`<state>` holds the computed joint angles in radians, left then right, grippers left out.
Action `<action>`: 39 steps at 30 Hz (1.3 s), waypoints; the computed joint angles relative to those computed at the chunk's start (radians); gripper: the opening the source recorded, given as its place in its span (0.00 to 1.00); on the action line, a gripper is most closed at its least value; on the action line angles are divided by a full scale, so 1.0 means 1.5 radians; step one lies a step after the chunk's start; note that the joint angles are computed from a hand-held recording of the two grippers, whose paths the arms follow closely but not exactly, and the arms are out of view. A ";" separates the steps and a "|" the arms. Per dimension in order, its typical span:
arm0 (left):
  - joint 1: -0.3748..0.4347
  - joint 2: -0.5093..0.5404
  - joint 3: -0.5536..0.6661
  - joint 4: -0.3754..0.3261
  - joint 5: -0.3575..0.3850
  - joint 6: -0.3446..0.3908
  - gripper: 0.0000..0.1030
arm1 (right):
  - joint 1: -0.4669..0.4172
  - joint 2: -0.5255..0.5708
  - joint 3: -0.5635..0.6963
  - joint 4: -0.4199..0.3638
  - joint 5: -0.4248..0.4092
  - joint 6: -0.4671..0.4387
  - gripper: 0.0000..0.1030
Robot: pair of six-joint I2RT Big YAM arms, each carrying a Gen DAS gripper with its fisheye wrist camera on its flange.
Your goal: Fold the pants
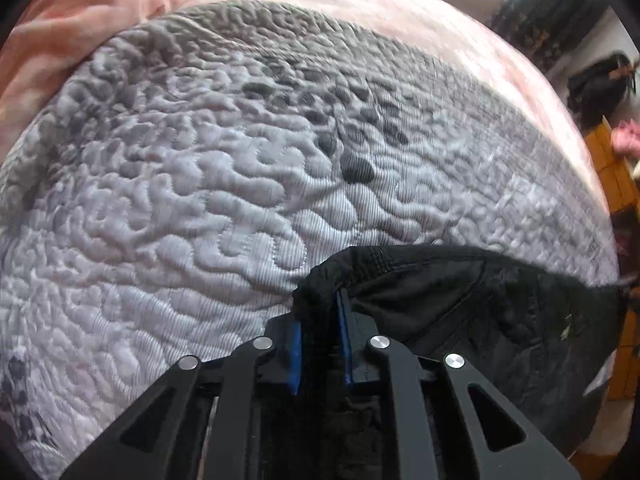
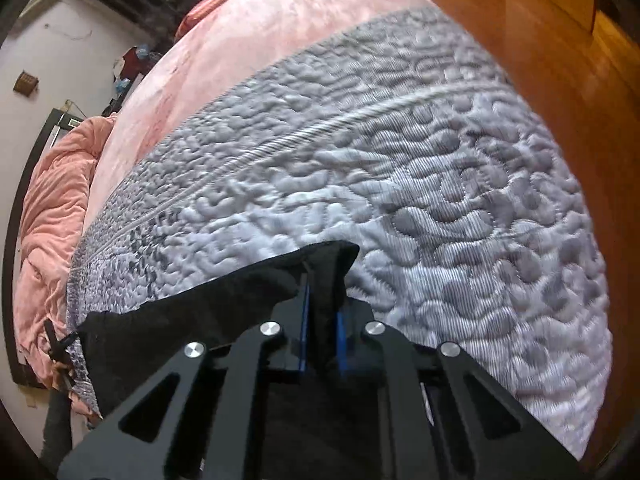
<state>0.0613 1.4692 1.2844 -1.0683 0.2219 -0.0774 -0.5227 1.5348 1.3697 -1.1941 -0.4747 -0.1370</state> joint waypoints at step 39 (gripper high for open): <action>0.165 -0.380 -0.082 -0.144 0.218 0.039 0.13 | -0.411 -0.467 -0.171 -0.263 -0.182 -0.275 0.08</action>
